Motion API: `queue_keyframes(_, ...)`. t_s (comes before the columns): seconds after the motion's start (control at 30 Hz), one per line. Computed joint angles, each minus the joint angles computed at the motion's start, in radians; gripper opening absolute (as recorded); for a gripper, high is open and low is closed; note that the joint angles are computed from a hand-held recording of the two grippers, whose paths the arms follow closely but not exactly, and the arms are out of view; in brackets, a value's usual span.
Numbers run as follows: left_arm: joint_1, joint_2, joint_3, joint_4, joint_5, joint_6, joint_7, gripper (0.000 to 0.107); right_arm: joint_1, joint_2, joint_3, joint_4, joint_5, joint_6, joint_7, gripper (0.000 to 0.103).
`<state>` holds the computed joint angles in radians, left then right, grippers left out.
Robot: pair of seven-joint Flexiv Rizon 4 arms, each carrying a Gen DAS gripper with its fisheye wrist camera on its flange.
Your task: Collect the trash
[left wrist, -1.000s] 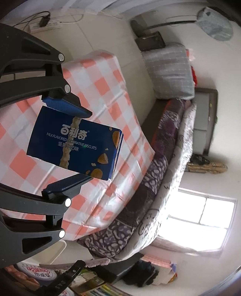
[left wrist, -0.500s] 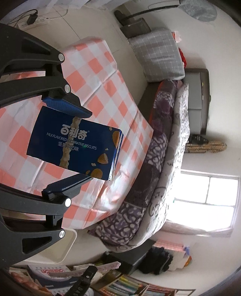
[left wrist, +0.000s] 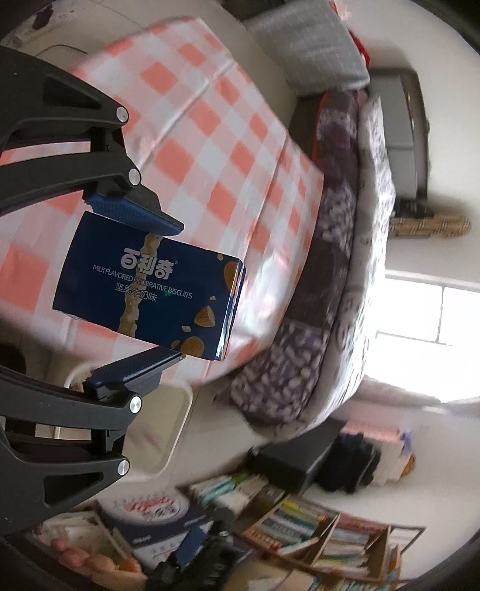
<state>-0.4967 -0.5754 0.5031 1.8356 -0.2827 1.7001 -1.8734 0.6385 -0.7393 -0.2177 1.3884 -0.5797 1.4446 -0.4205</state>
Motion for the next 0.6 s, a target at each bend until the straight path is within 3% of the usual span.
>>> queue_keyframes(0.13,0.016,-0.029,-0.058,-0.074,0.021,-0.036,0.024,0.061,0.042,0.016,-0.114,0.045,-0.006,0.047,0.103,0.076)
queue_keyframes(0.23,0.082,-0.047,-0.177,-0.139,0.036,-0.068,0.038,0.061,0.051,0.024,-0.165,0.068,0.003,0.072,0.158,0.081)
queue_keyframes(0.43,0.175,-0.101,-0.35,-0.283,0.077,-0.147,0.076,0.064,0.076,0.037,-0.254,0.122,0.059,0.123,0.259,0.084)
queue_keyframes(0.5,0.224,-0.115,-0.429,-0.321,0.068,-0.172,0.097,0.075,0.094,0.037,-0.287,0.129,0.073,0.128,0.275,0.085)
queue_keyframes(0.6,0.286,-0.096,-0.519,-0.295,0.054,-0.144,0.118,0.082,0.137,0.035,-0.347,0.148,0.086,0.154,0.284,0.087)
